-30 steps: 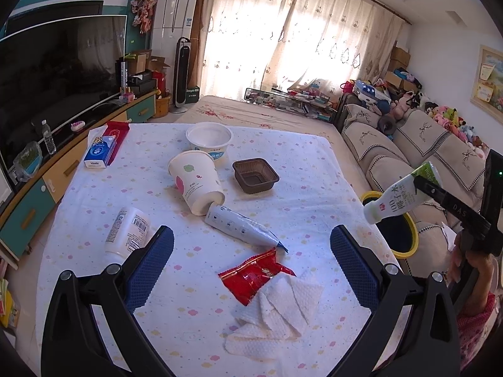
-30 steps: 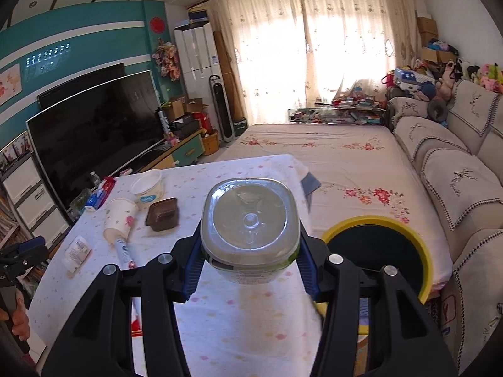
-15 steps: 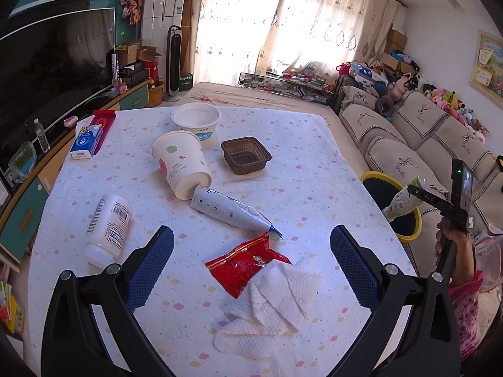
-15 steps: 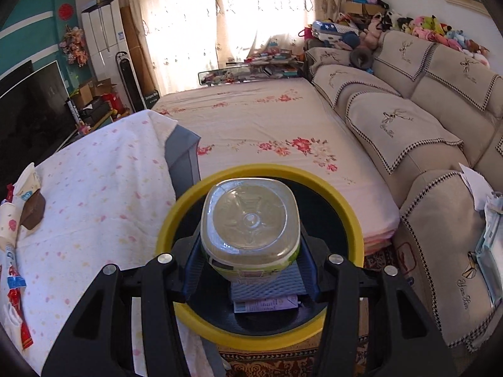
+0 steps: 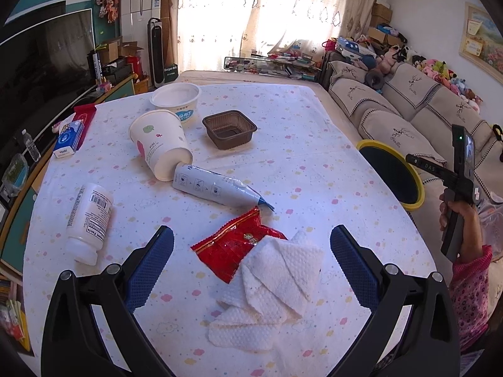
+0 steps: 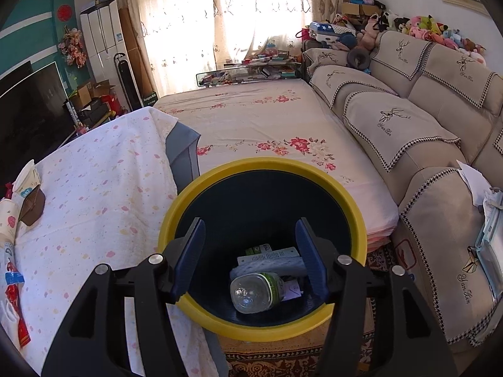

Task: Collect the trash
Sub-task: 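Carry the bottle over the yellow bin and open the right gripper, then grasp the crumpled white tissue with the left gripper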

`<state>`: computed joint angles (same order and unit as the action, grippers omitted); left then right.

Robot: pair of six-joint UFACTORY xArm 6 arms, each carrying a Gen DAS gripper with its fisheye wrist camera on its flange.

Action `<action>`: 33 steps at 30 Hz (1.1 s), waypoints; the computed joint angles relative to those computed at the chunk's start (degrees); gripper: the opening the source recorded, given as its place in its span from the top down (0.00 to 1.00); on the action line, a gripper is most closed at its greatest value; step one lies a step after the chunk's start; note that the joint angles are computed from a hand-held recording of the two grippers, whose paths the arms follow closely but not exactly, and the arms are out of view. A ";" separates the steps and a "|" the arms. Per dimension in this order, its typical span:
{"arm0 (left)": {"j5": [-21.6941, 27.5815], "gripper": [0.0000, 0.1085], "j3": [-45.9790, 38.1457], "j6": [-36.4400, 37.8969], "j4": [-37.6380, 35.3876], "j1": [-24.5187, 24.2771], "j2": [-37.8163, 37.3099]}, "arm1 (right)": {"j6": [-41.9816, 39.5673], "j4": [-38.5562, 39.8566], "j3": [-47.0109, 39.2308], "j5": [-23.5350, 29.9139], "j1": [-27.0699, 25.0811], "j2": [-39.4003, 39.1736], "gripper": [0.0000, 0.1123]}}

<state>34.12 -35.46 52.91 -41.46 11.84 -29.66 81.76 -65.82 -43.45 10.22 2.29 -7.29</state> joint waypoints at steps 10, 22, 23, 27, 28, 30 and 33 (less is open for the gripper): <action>-1.64 0.10 1.33 0.63 3.90 -1.98 2.62 | -0.41 0.03 1.37 -1.49 2.57 -1.75 0.48; -4.42 0.29 2.65 0.79 7.54 -5.16 3.35 | -1.22 1.01 2.12 -3.02 2.73 -1.95 0.48; -4.12 0.33 2.67 0.57 7.92 -5.25 3.29 | -1.25 1.01 2.21 -3.10 2.68 -1.97 0.48; -3.07 0.46 2.63 0.19 9.08 -5.41 3.43 | -1.32 1.10 2.25 -3.37 2.59 -2.03 0.48; -2.33 0.53 2.54 0.30 9.12 -5.27 3.42 | -1.13 0.93 2.22 -3.36 2.61 -1.99 0.48; -0.89 0.63 2.29 1.25 8.20 -4.80 3.29 | -0.90 0.67 2.23 -3.40 2.54 -2.05 0.48; 1.38 0.80 2.15 3.30 6.36 -3.78 2.24 | -0.73 0.53 2.23 -3.47 2.59 -2.15 0.48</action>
<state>35.49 -33.30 56.21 -35.11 8.06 -27.42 81.03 -65.29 -41.22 6.75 4.88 -9.44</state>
